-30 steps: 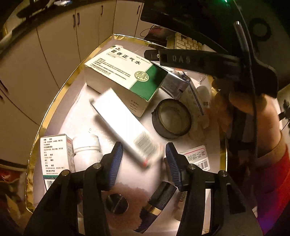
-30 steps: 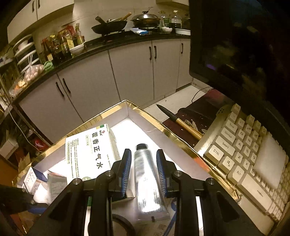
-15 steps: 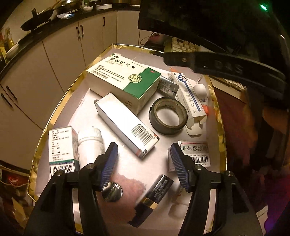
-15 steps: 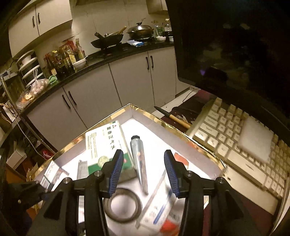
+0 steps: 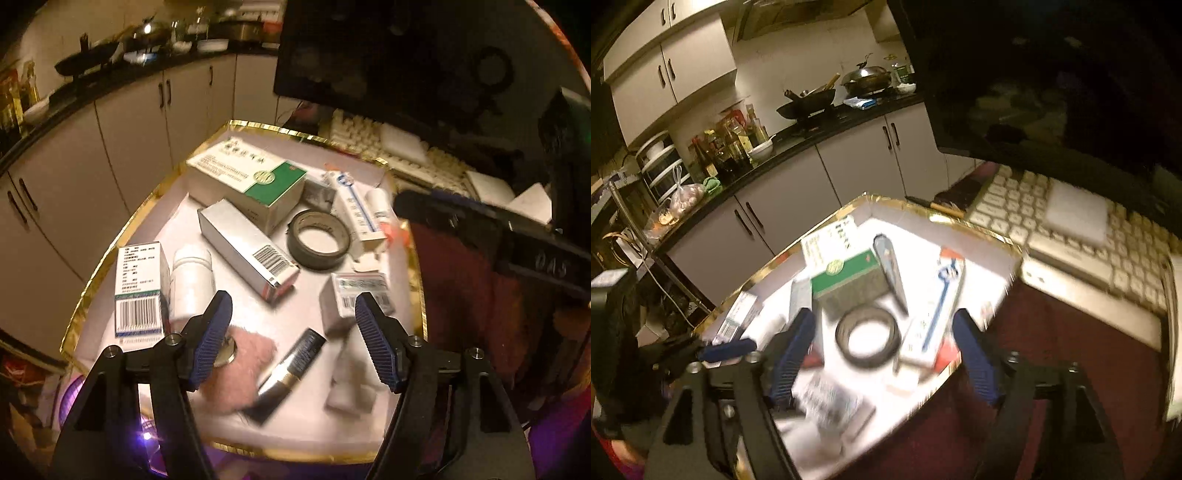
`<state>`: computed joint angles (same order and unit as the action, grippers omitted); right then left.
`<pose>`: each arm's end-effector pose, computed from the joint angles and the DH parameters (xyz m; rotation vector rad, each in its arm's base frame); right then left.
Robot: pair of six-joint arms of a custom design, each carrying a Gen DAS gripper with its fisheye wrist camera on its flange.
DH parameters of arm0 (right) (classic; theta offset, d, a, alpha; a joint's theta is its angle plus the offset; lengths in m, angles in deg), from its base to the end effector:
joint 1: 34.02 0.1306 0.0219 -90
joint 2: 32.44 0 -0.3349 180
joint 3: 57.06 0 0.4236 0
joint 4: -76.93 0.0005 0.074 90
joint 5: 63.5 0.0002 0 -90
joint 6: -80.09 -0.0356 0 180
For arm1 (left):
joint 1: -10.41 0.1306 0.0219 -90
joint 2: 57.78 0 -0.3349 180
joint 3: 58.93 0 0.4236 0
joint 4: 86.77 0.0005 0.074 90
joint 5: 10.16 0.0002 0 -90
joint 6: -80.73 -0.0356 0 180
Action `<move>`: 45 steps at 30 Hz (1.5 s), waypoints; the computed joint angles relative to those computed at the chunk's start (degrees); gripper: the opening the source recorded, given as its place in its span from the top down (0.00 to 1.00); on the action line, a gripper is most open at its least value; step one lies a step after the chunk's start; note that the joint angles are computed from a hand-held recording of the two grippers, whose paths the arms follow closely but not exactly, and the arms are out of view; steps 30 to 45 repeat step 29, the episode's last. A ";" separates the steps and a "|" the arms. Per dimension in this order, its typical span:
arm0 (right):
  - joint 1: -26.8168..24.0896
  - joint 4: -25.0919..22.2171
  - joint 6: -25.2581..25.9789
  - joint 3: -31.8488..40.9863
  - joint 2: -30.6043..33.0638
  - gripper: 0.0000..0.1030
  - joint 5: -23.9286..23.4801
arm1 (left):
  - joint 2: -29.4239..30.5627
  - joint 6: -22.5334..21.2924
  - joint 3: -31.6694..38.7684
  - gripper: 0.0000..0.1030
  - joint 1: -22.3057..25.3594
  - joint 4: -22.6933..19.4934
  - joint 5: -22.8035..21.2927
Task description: Organize objects
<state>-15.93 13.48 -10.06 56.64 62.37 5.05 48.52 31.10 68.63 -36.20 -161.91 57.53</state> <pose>0.4970 0.1755 0.5261 -0.5506 2.2926 0.5955 0.4035 -0.4078 0.5191 -0.0237 2.4242 -0.1968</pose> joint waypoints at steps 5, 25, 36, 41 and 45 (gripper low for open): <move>-1.09 3.34 -2.60 -10.68 -9.81 0.16 -1.05 | -1.47 -1.35 -2.28 0.25 -6.43 -1.04 -23.65; 1.31 8.85 -1.51 -25.08 -23.75 0.00 7.34 | -8.34 5.44 -10.43 0.24 -6.73 -1.01 -19.93; 0.11 8.29 -3.29 -26.90 -24.66 0.00 6.38 | -7.97 3.93 -9.85 0.24 -7.25 -0.37 -18.87; 0.11 8.29 -3.29 -26.90 -24.66 0.00 6.38 | -7.97 3.93 -9.85 0.24 -7.25 -0.37 -18.87; 0.11 8.29 -3.29 -26.90 -24.66 0.00 6.38 | -7.97 3.93 -9.85 0.24 -7.25 -0.37 -18.87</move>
